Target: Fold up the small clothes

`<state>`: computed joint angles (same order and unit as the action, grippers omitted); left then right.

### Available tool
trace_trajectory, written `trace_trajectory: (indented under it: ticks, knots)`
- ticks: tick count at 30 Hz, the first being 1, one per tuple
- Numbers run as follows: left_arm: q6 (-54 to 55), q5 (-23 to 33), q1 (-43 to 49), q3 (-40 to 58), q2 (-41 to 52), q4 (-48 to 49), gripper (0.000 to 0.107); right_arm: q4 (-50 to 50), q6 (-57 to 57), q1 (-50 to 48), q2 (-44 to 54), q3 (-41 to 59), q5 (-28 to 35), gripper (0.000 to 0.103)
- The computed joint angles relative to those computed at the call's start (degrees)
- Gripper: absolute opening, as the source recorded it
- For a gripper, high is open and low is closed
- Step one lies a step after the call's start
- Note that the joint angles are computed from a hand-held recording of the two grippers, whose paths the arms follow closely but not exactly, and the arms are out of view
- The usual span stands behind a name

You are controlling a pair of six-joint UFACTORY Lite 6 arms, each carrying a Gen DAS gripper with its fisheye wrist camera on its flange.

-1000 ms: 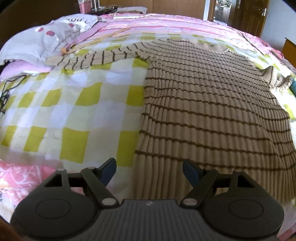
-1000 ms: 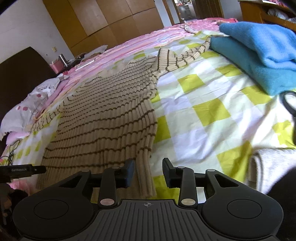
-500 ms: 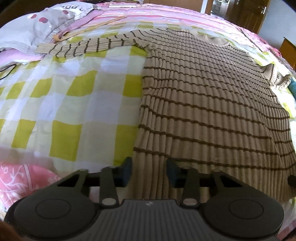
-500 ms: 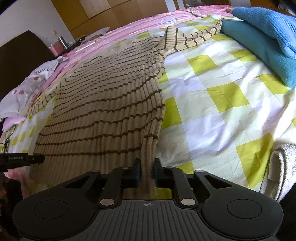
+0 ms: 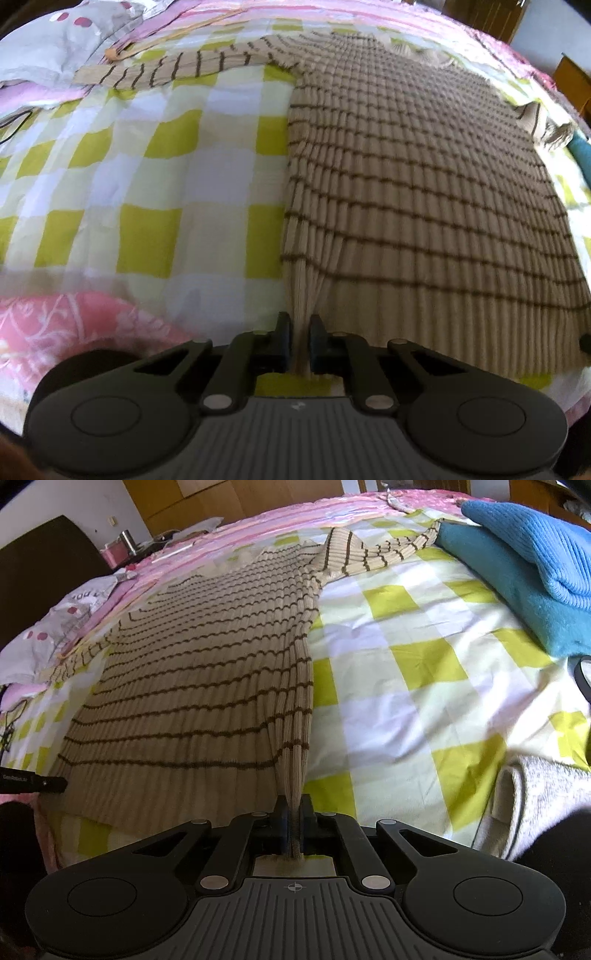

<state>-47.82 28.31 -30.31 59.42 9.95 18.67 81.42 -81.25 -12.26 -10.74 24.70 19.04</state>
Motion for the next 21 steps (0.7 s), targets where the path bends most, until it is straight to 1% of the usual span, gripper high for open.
trace_trajectory:
  ticks: [3, 5, 7, 8, 11, 14, 16, 17, 19, 21]
  knots:
    - [-3.46, -1.17, 0.06, -1.83, -1.57, 2.27, 0.017, -3.37, 3.06, 0.95, 0.26, -0.11, -0.4, 0.004]
    - [-5.77, -1.92, -0.69, -2.68, -2.83, 4.64, 0.018, -2.27, 2.72, 1.43, 1.1, 0.0, -1.02, 0.004]
    - [-6.34, -2.46, -1.11, -3.3, -4.2, 5.14, 0.018, -2.81, 3.83, 1.63, 1.29, 0.64, -0.86, 0.008]
    - [-7.02, -2.57, -1.29, -3.69, -5.06, 5.84, 0.018, -4.26, 5.45, 1.41, 1.05, 1.02, -0.22, 0.013]
    - [-11.35, -1.89, -1.98, -4.04, -7.03, 10.23, 0.018, -6.31, 7.47, 0.24, -1.29, 0.79, 0.52, 0.013]
    - [-16.24, -3.21, -2.59, -2.83, -6.45, 14.99, 0.018, -5.95, 7.54, -0.27, -4.5, -0.02, -0.29, 0.013]
    - [-17.97, -4.49, -2.82, -0.55, -3.82, 16.92, 0.019, -1.08, 3.08, 0.82, -6.14, -0.54, -1.65, 0.013]
    - [-18.6, -5.36, -2.84, 0.6, -2.34, 17.61, 0.019, 3.42, -1.48, 1.53, -6.08, -0.47, -1.99, 0.013]
    - [-19.84, -7.2, -2.89, 3.29, 1.46, 18.91, 0.019, 11.87, -9.4, 3.42, -4.05, 0.47, -1.93, 0.013]
    - [-21.47, -7.27, -3.11, 5.99, 5.31, 20.96, 0.019, 21.29, -18.04, 5.03, -0.23, 1.76, -0.74, 0.013]
